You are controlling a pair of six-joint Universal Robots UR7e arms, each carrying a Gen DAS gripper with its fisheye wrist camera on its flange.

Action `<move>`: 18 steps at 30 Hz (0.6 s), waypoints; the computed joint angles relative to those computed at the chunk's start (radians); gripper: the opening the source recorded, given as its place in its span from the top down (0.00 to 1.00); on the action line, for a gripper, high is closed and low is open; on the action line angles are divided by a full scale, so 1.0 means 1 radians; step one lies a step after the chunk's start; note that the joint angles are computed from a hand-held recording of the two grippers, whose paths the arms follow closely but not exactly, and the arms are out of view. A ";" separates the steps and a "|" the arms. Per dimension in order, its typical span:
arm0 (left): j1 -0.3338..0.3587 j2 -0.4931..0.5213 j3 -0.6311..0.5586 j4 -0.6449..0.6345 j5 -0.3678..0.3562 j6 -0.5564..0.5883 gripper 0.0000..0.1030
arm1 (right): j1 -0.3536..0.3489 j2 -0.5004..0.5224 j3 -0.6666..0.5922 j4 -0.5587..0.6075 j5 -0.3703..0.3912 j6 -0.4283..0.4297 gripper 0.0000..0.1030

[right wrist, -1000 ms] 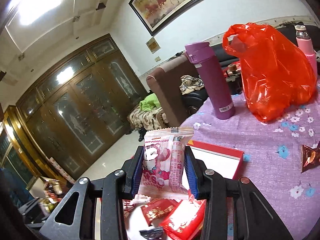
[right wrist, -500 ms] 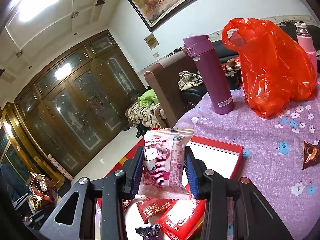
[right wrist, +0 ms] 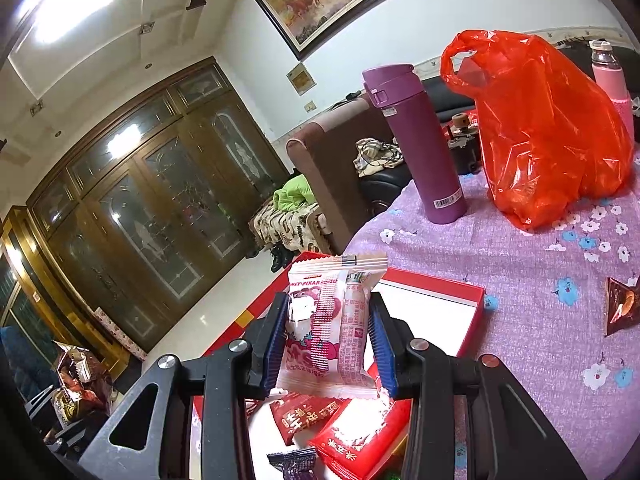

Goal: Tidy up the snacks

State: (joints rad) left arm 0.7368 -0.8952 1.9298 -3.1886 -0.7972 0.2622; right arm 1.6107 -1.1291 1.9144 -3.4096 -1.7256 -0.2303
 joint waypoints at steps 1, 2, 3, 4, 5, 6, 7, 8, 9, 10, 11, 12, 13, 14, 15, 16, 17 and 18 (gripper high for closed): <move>-0.001 0.001 0.000 -0.003 0.002 0.003 0.45 | 0.001 0.001 -0.001 0.001 -0.002 0.000 0.62; -0.001 0.001 0.000 -0.004 0.003 0.006 0.45 | 0.003 0.003 -0.003 0.003 -0.005 0.000 0.62; 0.000 -0.001 -0.001 -0.002 0.000 0.006 0.45 | 0.002 0.004 -0.005 0.007 -0.007 0.000 0.62; 0.001 0.001 -0.002 0.000 -0.002 0.005 0.45 | 0.002 0.005 -0.006 0.010 -0.008 0.000 0.62; 0.002 0.000 -0.003 0.002 -0.002 0.006 0.45 | 0.002 0.005 -0.007 0.014 -0.009 -0.001 0.62; 0.002 0.000 -0.003 0.002 -0.003 0.009 0.45 | 0.002 0.007 -0.009 0.016 -0.011 -0.002 0.62; 0.003 -0.001 -0.003 0.002 -0.003 0.010 0.45 | 0.002 0.007 -0.010 0.018 -0.011 -0.003 0.62; 0.002 0.000 -0.003 0.003 -0.004 0.007 0.45 | 0.001 0.007 -0.010 0.020 -0.010 -0.003 0.62; 0.004 -0.002 -0.004 0.005 -0.007 0.007 0.45 | 0.001 0.007 -0.011 0.019 -0.009 -0.004 0.62; 0.002 -0.001 -0.002 0.004 -0.005 0.006 0.45 | 0.001 0.008 -0.010 0.018 -0.008 -0.004 0.62; 0.002 -0.001 0.000 0.001 -0.004 0.007 0.45 | 0.001 0.008 -0.011 0.019 -0.010 -0.003 0.62; 0.001 -0.001 0.000 0.001 -0.004 0.008 0.45 | 0.001 0.008 -0.011 0.021 -0.009 -0.002 0.62; 0.003 -0.001 -0.001 0.001 -0.005 0.010 0.45 | 0.001 0.008 -0.011 0.021 -0.009 -0.002 0.62; 0.001 0.000 0.000 0.002 -0.003 0.004 0.45 | 0.002 0.008 -0.012 0.022 -0.010 -0.002 0.62; 0.001 -0.001 0.000 0.004 -0.003 0.002 0.45 | 0.002 0.009 -0.013 0.024 -0.011 -0.002 0.62; 0.001 -0.002 0.000 0.008 -0.004 -0.001 0.45 | 0.003 0.009 -0.013 0.025 -0.012 -0.003 0.62; 0.003 0.000 -0.004 0.010 -0.007 0.002 0.45 | 0.003 0.011 -0.017 0.029 -0.013 -0.004 0.62; 0.004 0.001 -0.006 0.012 -0.008 0.003 0.45 | 0.004 0.012 -0.019 0.032 -0.015 -0.005 0.62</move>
